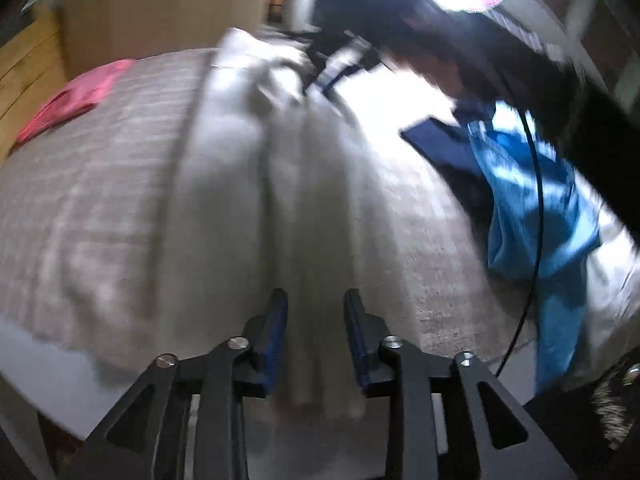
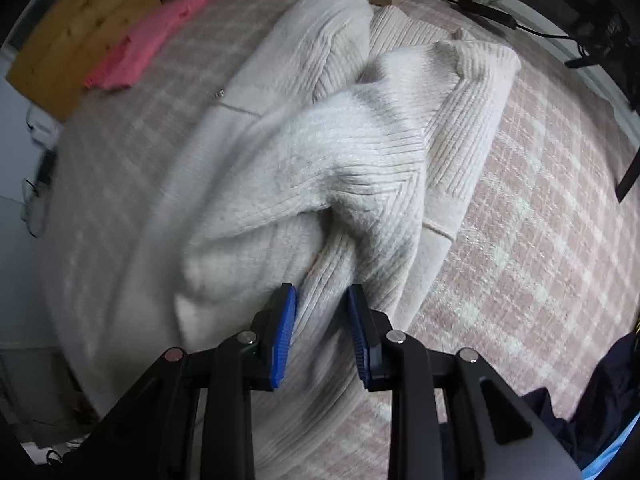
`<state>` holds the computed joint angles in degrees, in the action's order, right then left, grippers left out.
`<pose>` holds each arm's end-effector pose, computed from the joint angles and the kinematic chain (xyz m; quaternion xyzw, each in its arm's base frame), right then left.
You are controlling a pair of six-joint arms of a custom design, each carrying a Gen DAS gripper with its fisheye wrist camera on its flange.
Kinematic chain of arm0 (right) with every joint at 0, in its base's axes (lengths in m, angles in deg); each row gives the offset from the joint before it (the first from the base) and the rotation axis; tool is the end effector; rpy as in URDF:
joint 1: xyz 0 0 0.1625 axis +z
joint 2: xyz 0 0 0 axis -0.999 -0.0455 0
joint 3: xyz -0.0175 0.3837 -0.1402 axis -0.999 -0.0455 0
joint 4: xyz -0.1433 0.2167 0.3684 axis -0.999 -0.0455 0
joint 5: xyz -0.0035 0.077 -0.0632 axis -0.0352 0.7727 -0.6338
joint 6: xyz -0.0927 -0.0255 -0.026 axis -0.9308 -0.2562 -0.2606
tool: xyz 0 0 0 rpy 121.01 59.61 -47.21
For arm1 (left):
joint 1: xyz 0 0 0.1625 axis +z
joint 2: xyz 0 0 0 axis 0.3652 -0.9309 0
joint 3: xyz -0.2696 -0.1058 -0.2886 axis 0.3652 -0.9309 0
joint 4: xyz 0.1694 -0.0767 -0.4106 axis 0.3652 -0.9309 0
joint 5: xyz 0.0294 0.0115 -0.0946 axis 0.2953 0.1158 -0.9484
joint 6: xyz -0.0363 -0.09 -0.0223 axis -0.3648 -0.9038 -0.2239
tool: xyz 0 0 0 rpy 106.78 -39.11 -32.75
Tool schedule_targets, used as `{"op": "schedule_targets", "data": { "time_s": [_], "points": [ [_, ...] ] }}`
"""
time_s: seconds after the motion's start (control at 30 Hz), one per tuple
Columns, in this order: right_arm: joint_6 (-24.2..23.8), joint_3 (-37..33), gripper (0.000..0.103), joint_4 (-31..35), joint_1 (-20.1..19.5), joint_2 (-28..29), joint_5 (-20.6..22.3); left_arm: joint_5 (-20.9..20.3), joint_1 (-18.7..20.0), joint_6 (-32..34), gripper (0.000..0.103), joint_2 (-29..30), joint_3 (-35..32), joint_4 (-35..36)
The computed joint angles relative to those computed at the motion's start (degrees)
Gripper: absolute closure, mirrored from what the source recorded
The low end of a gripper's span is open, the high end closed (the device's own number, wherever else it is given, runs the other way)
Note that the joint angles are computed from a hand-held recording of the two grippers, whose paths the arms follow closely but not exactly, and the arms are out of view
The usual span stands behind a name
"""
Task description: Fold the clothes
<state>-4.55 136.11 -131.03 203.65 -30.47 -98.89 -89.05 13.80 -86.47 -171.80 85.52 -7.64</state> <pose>0.4186 -0.6549 -0.1865 0.3970 -0.8767 -0.1016 0.2520 -0.0738 -0.3028 0.2413 0.0121 0.9147 -0.2612 0.3080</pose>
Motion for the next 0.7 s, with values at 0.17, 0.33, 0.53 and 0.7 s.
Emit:
{"op": "schedule_targets", "data": {
  "time_s": [0.17,0.33,0.53,0.7],
  "points": [
    [0.19,2.07,0.092,-0.67,0.18,-2.70,4.99,-0.18,1.53,4.32,0.097,2.65,0.91,-7.79],
    [-2.52,1.55,0.092,-2.17,0.69,-1.56,7.40,1.03,-4.29,-8.55,0.096,-2.89,-0.28,6.81],
    [-5.54,2.01,0.078,4.65,-0.51,-5.27,13.04,-0.90,-2.07,-10.39,0.089,-3.10,-0.81,9.90],
    [-2.59,5.11,0.073,-4.33,-4.19,-12.03,20.83,0.55,-7.95,-17.89,0.084,-8.65,-4.09,21.92]
  ]
}}
